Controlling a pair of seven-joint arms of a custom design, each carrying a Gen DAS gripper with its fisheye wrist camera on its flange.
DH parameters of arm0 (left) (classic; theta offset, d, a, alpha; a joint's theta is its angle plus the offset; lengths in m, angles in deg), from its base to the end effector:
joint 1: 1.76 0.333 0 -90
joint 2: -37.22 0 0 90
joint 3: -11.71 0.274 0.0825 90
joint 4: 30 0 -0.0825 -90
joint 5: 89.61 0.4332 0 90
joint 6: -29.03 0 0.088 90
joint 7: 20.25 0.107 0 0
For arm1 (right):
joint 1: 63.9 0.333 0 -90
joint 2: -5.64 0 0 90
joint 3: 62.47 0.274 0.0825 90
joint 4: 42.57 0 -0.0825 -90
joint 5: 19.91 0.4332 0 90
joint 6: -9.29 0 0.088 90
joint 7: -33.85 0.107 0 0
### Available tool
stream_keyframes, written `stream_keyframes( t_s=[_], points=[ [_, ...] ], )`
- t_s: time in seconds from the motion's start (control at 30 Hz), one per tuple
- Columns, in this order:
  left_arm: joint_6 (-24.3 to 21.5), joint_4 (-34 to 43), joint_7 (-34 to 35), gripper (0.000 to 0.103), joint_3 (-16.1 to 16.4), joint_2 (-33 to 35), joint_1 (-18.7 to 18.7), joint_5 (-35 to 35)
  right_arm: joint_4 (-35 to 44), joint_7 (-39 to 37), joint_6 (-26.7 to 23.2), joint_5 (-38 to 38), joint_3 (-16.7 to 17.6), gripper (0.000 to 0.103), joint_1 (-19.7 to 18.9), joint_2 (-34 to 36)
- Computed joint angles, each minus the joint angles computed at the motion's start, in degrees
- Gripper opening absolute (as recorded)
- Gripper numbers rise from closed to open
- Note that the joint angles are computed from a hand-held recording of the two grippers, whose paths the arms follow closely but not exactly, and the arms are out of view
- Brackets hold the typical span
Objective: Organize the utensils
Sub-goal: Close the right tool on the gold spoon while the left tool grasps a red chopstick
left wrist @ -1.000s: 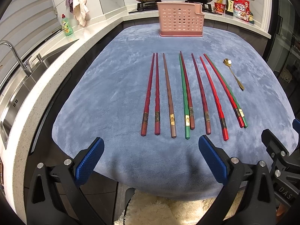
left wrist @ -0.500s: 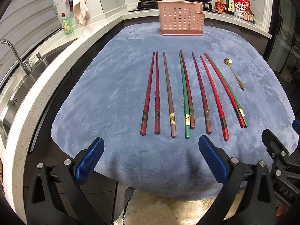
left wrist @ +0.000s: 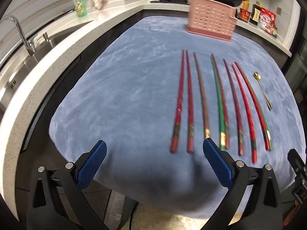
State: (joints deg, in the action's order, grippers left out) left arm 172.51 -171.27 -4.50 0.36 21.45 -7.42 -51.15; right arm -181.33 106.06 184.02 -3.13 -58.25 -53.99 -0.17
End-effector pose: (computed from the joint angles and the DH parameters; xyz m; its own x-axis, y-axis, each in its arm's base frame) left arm 0.4982 -0.1543 0.3559 0.4920 -0.8704 -0.0178 -0.7250 -0.3983 -0.5619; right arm 0.5508 0.1154 0.3556 0.2744 -0.9616 0.0003 -0.7146 -0.2041 -0.6691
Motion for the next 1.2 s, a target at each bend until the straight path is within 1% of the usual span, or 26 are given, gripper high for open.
stream_keyframes(
  t_s=[0.03,0.1,0.17,0.23,0.27,0.3,0.4,0.43,0.47,0.5,0.57,0.6,0.63,0.67,0.73,0.77,0.83,0.93,0.97,1.03,1.1,1.2],
  points=[
    [0.37,0.16,0.04,0.095,0.32,0.53,0.29,-0.09,0.53,0.14,0.11,-0.14,0.00,0.096,-0.09,0.52],
    [1.34,0.38,0.23,0.091,0.78,1.50,0.79,-0.04,1.82,-0.05,-0.06,0.09,-0.26,0.096,0.04,1.70],
    [3.11,0.56,0.96,0.084,1.41,2.59,1.12,-0.64,3.07,-0.65,-0.24,0.78,-0.66,0.096,0.39,2.81],
    [4.24,1.12,2.47,0.080,1.94,3.79,1.22,-1.99,4.25,-0.04,-0.39,-0.06,-0.93,0.096,0.46,3.94],
    [4.70,1.49,3.15,0.076,2.12,4.51,1.30,-2.54,5.04,0.64,-0.49,-0.87,-1.08,0.096,0.48,4.73],
    [4.81,1.87,3.76,0.074,2.22,5.18,1.37,-2.99,5.76,0.81,-0.73,-1.04,-1.28,0.096,0.66,5.33],
    [4.40,2.54,2.86,0.073,1.62,5.98,1.96,-0.49,7.56,0.71,-1.00,-0.93,-1.91,0.096,1.28,6.96],
    [4.48,2.62,2.91,0.068,1.63,6.10,1.99,-0.23,7.78,-0.20,-1.02,0.05,-1.99,0.096,1.46,7.16],
    [4.23,2.72,2.31,0.059,1.50,6.10,2.13,0.56,8.70,-1.64,-1.18,1.52,-1.97,0.096,1.58,7.93],
    [4.18,2.73,1.91,0.054,1.48,6.04,2.21,1.00,9.71,-3.33,-1.39,3.22,-1.87,0.095,1.66,8.76],
    [4.49,2.69,2.09,0.035,1.79,5.86,2.28,0.80,11.94,-5.32,-1.81,4.96,-1.91,0.088,1.93,10.54],
    [4.87,2.73,2.57,0.030,2.01,5.88,2.29,0.31,13.23,-5.81,-2.11,5.28,-2.04,0.083,2.09,11.58],
    [4.87,2.91,2.85,0.021,2.09,5.96,2.30,-0.05,14.91,-7.10,-2.78,6.73,-1.82,0.078,1.95,12.85],
    [4.95,3.00,3.23,0.017,2.21,6.00,2.31,-0.49,16.58,-9.44,-3.50,9.47,-1.11,0.075,1.42,14.04],
    [5.29,3.14,3.94,0.016,2.40,6.14,2.36,-1.32,19.95,-10.84,-4.84,11.51,-1.05,0.063,1.37,16.63],
    [5.36,3.22,4.25,0.015,2.42,6.22,2.37,-1.57,21.16,-11.22,-5.09,12.15,-1.07,0.059,1.41,17.70],
    [4.75,3.62,4.42,0.014,2.17,6.53,2.39,-1.26,23.91,-11.62,-6.17,13.20,-1.15,0.047,1.32,19.94],
    [3.92,4.16,4.19,0.015,2.00,6.94,2.31,-1.15,28.07,-12.46,-9.14,15.55,-0.77,0.034,0.53,23.10],
    [3.83,4.27,4.17,0.015,2.03,7.04,2.29,-1.23,29.34,-12.94,-10.24,16.62,-0.41,0.032,0.07,24.05],
    [3.87,4.26,4.04,0.015,2.06,7.08,2.26,-1.23,31.14,-14.14,-12.14,18.80,0.36,0.024,-0.78,25.35],
    [3.87,4.31,3.85,0.015,2.07,7.17,2.27,-1.13,32.15,-14.89,-13.60,20.14,0.65,0.018,-1.17,26.18],
    [3.43,4.51,3.50,0.015,1.92,7.34,2.21,-0.67,32.11,-16.51,-13.52,22.49,1.22,0.017,-1.64,26.42]
  ],
)
